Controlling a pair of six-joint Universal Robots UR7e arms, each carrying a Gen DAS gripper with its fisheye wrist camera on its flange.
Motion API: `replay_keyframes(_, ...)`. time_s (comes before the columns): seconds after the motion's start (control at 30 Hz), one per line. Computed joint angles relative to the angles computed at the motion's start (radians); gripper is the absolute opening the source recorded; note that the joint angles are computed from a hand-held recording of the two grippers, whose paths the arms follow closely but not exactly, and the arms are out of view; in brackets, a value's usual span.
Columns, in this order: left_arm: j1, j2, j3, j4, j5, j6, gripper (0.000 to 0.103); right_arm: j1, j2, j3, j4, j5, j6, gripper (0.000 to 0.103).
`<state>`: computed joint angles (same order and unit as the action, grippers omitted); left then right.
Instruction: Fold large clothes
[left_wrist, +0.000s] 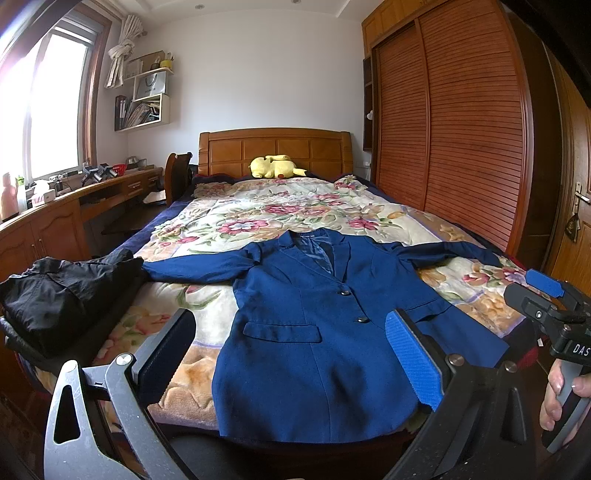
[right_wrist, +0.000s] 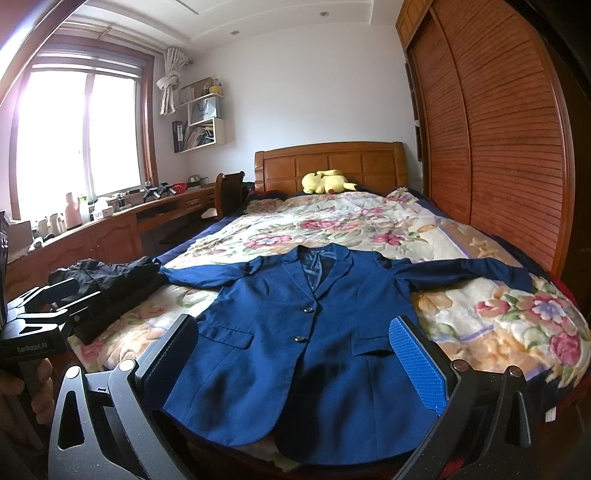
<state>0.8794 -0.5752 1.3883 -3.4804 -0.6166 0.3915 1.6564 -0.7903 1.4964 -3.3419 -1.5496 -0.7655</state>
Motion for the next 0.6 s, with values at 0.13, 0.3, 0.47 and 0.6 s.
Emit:
replay_keyframes(0.13,0.000,0.001,-0.001,-0.001,0.000,0.002,0.103,0.000,0.001,-0.002,0.002,-0.001,0.002,0.103)
replay_keyframes(0.3,-0.001,0.002,-0.002,-0.001,0.001,0.002,0.103,0.000,0.000,-0.001,0.003,0.001,0.001,0.103)
replay_keyframes(0.47,-0.001,0.002,-0.002,-0.002,0.001,0.002,0.103,0.000,0.001,-0.001,0.001,0.000,0.002,0.103)
replay_keyframes(0.6,-0.006,0.004,-0.001,-0.005,0.006,0.001,0.103,0.000,0.000,-0.001,0.000,0.001,0.001,0.103)
